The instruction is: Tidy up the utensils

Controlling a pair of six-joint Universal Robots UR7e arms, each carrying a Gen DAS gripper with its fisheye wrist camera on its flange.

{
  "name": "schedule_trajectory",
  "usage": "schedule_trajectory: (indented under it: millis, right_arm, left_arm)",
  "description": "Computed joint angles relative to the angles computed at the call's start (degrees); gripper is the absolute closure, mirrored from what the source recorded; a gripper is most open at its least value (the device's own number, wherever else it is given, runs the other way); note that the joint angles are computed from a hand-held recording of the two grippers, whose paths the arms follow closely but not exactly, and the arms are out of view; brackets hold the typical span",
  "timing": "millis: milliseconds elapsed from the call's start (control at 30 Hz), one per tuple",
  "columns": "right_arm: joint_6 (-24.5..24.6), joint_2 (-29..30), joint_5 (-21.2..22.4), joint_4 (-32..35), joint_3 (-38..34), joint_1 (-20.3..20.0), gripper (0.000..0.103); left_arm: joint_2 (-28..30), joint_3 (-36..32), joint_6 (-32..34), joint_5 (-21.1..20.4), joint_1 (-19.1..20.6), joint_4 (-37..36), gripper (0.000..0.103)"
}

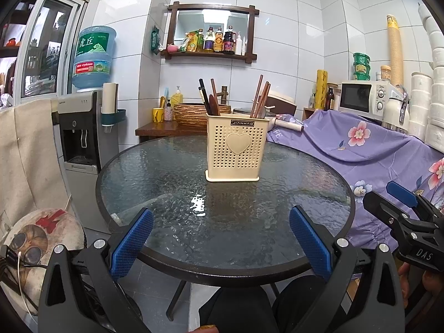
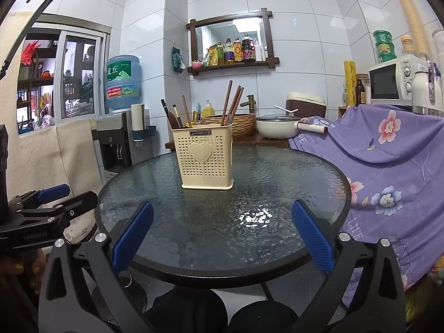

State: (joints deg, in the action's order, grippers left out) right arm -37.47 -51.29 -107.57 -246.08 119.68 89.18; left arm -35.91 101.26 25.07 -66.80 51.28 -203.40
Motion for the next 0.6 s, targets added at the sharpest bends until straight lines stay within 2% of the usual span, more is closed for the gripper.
schedule_trajectory:
  millis: [300,600]
  right_arm:
    - [0.04,0.03,-0.06,0.23,-0.15,-0.04,0.005]
    - [0.34,-0.09,-0.12,0.38,-0.14,-0.22,0.005]
  left_arm:
    - [0.86,0.10,1.24,1.01,-0.34,-2.76,0.006]
    - [0.54,0.05,0.14,1.31,-0.32,-1.27,0.006]
